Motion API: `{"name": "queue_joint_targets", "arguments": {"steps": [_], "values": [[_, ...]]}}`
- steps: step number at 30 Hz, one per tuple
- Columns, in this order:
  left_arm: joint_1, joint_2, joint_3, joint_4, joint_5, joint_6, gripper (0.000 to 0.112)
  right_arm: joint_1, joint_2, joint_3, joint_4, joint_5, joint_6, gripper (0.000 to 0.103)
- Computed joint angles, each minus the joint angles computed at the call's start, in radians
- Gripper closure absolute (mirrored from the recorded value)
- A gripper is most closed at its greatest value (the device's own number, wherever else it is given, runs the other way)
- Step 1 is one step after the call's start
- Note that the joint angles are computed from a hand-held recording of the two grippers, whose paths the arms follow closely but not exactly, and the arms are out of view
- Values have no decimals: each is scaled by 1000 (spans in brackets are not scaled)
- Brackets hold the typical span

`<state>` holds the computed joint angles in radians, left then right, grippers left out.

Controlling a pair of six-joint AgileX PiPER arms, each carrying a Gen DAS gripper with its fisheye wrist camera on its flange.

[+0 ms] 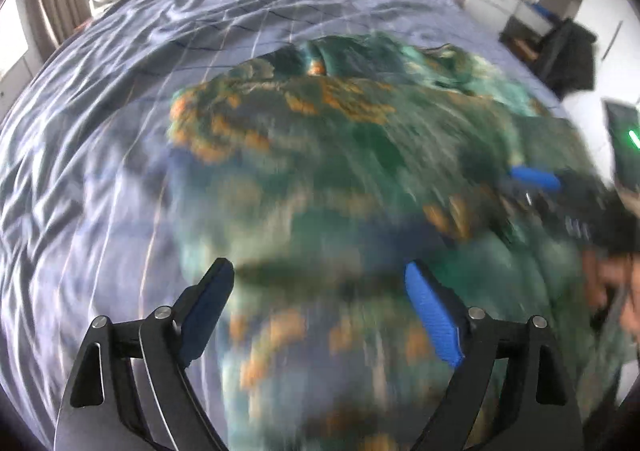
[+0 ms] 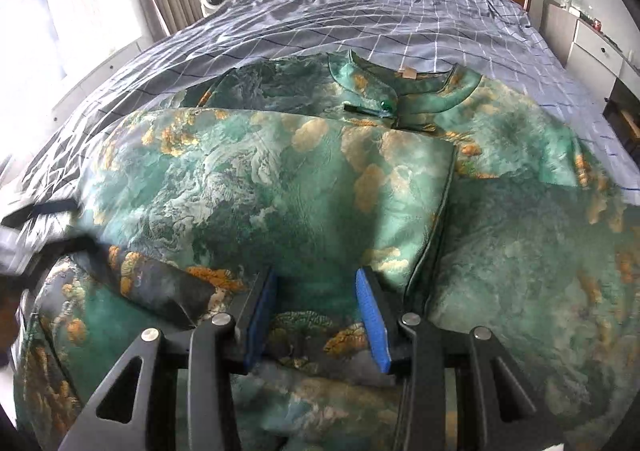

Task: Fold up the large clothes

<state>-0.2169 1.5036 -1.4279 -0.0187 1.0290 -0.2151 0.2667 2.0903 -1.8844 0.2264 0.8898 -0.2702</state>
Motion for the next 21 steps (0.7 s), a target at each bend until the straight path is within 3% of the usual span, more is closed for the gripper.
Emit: {"name": "queue_joint_targets", "arguments": {"steps": [1, 2, 3, 4, 6, 11, 16, 21], "values": [[12, -69, 56, -18, -4, 13, 24, -2, -14, -13, -8, 33, 11, 59], [30, -137, 109, -32, -4, 23, 24, -12, -47, 5, 9, 45, 0, 46], [44, -175, 136, -39, 0, 28, 23, -29, -97, 53, 44, 33, -30, 26], [79, -252, 198, -57, 12, 38, 21, -46, -143, 101, 76, 16, -62, 20], [118, -332, 263, -73, 38, 37, 21, -121, -276, 240, 177, -9, -183, 20], [172, -496, 422, -185, 97, 97, 21, -360, -492, 482, 268, 52, -398, 20], [9, -532, 542, -171, 72, 7, 21, -712, -606, 643, 298, 170, -616, 20], [-150, -540, 587, -113, 31, -126, 15, -980, -579, 708, 265, 286, -788, 20]]}}
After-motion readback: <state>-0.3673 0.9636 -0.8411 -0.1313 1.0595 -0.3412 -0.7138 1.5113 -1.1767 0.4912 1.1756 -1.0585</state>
